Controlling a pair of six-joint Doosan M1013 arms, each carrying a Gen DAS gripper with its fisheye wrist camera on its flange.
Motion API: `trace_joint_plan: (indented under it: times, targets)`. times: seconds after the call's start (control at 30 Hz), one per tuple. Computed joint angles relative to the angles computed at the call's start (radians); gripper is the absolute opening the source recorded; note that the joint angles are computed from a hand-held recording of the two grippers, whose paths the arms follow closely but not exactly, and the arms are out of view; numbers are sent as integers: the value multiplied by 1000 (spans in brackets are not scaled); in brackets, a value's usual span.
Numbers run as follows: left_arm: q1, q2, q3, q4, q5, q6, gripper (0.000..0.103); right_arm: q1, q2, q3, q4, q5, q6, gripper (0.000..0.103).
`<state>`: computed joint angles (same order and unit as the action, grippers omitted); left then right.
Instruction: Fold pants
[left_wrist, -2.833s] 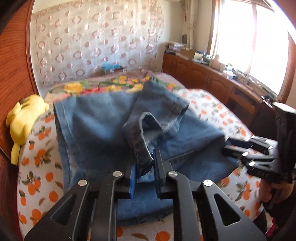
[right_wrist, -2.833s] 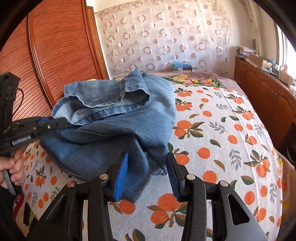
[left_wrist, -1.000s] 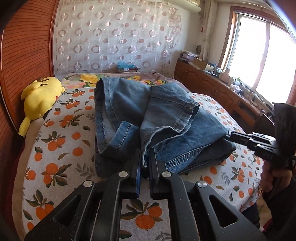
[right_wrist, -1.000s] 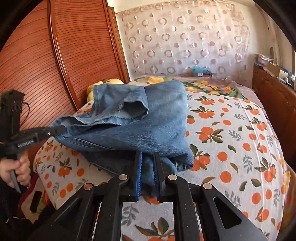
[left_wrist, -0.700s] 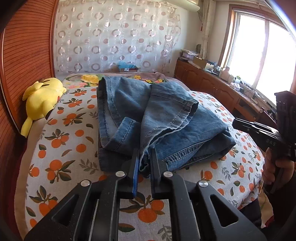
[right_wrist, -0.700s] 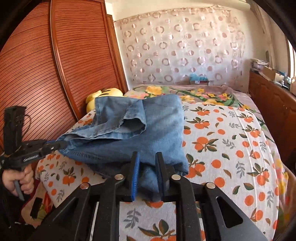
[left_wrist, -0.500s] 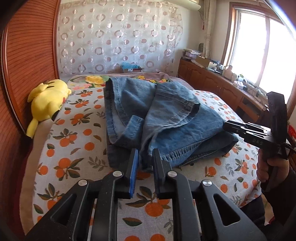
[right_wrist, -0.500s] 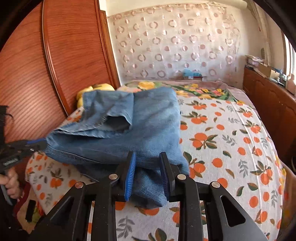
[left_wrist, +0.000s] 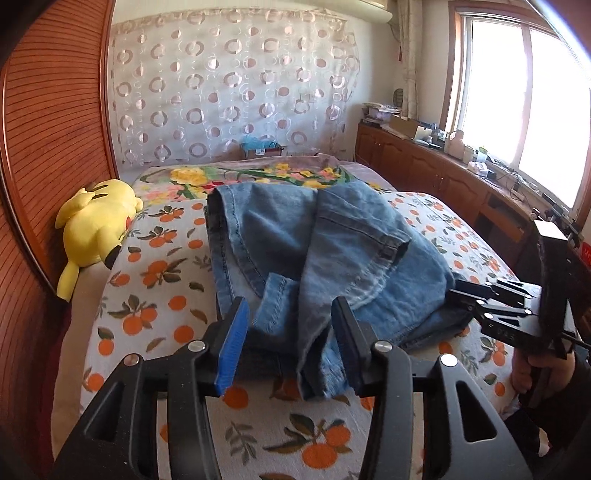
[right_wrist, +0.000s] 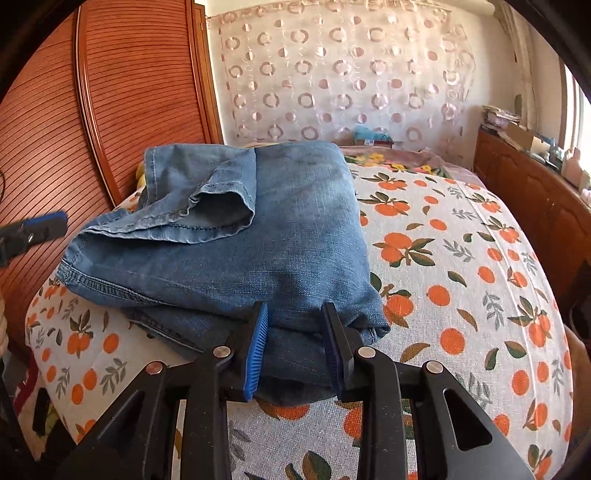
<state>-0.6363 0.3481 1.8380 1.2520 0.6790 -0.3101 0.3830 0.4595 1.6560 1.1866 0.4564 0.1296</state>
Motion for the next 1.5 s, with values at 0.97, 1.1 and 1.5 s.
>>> trace_joint_plan:
  times: [0.97,1.1,1.5]
  targets:
    - [19,-16,20,-99,-25,23,32,-12,8,-12,-8,37,22,32]
    - [23,-12,-7,-53,-38,22,50,-13,7,-10,-3,36,18,33]
    - [51,111,-202,-283,-141,452,50,-29,1,7,74,41,-23,33]
